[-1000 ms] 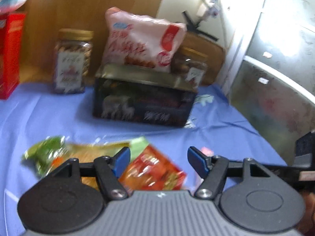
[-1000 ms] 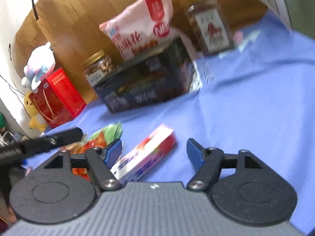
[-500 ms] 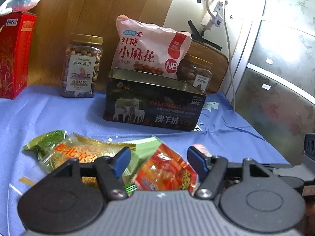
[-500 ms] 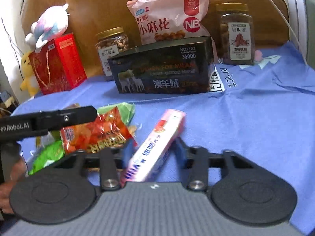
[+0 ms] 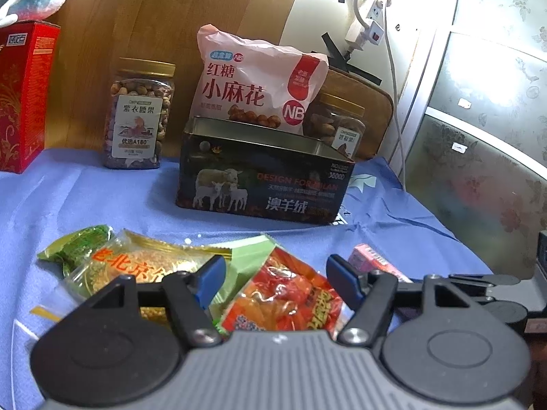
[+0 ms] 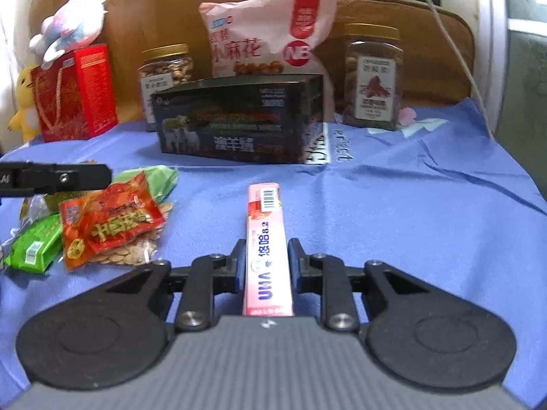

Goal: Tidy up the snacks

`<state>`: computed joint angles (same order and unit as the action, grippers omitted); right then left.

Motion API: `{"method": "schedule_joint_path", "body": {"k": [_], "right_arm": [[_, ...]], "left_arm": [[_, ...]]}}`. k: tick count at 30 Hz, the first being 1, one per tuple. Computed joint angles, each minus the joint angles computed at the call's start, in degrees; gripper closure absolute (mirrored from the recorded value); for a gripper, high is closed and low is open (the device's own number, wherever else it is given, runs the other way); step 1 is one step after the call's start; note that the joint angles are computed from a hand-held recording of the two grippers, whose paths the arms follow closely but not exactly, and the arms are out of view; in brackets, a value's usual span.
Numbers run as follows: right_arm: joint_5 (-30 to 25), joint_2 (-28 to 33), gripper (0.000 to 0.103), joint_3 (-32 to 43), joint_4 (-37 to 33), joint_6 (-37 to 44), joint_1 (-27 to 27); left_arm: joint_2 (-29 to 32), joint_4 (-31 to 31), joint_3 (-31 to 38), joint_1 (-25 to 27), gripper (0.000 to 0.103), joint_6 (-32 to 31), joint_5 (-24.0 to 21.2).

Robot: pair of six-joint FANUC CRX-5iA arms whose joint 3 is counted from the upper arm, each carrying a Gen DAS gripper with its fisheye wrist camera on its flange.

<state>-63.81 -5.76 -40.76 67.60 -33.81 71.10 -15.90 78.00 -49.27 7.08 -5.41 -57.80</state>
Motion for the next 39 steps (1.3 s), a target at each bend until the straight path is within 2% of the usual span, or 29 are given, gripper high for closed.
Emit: {"method": "schedule_joint_path", "body": {"k": [2, 4, 8, 10, 11, 14, 15, 16, 17, 19, 20, 23, 26, 31, 37, 38, 39], "right_arm": [[7.48, -3.97, 0.077, -3.58, 4.81, -8.49, -2.59], [13.25, -6.64, 0.077, -6.58, 11.83, -16.84, -5.74], [16.44, -6.16, 0.077, -6.14, 21.59, -16.65, -8.21], [20.07, -5.56, 0.077, -5.67, 27.69, -16.53, -10.44], [21.85, -5.12, 0.077, -5.29, 30.41, -16.30, -11.47], [25.70, -3.35, 0.077, -3.74, 35.75, -12.99, -13.26], [26.36, -2.79, 0.077, -3.26, 36.28, -11.18, -13.21], [26.75, -2.10, 0.077, -2.74, 36.61, -9.51, -13.06], [26.46, -1.27, 0.077, -2.12, 36.35, -7.36, -12.55], [24.25, -0.04, 0.077, -1.28, 35.04, -3.28, -11.20], [23.64, 0.14, 0.077, -1.09, 34.23, -1.54, -10.87], [24.24, -0.70, 0.077, -1.65, 35.19, -0.87, -11.62], [22.31, 0.29, 0.077, -0.93, 34.85, 3.14, -11.14], [21.27, 1.86, 0.077, 0.20, 33.82, 7.15, -11.99], [22.76, 3.67, 0.076, 1.53, 29.97, 11.28, -13.44], [23.27, 3.59, 0.073, 1.38, 29.93, 11.13, -13.62], [23.20, 3.54, 0.065, 1.29, 29.49, 11.28, -13.49]], "left_arm": [[0.52, -1.00, 0.69, 0.78, 0.034, 1.26, -1.55], [1.17, -2.19, 1.67, 2.08, 0.024, 3.27, -4.19], [3.07, -2.84, 3.84, 5.58, 0.021, 6.30, -12.81], [4.13, -2.92, 4.78, 7.07, 0.010, 7.82, -16.33], [4.70, -2.92, 5.17, 7.74, 0.010, 8.93, -17.69], [7.04, -3.14, 6.40, 9.51, 0.010, 12.50, -21.74], [7.61, -3.03, 6.49, 9.95, 0.015, 13.30, -22.63], [7.94, -3.08, 6.53, 10.24, 0.028, 13.70, -23.04], [7.49, -3.44, 6.39, 10.28, 0.034, 14.06, -22.02], [5.64, -3.96, 5.72, 9.75, 0.063, 14.56, -17.61], [5.55, -4.26, 5.80, 9.61, 0.062, 14.90, -16.53], [7.10, -3.97, 6.67, 9.76, 0.064, 16.43, -17.78], [6.57, -2.87, 6.73, 8.94, 0.065, 15.25, -16.59], [8.20, -1.70, 8.77, 7.35, 0.071, 15.78, -16.05], [9.81, -3.31, 9.89, 4.79, 0.071, 18.78, -10.07], [10.17, -3.67, 10.00, 4.75, 0.071, 19.17, -9.81], [10.73, -4.11, 10.30, 4.99, 0.071, 19.71, -10.17]]}}
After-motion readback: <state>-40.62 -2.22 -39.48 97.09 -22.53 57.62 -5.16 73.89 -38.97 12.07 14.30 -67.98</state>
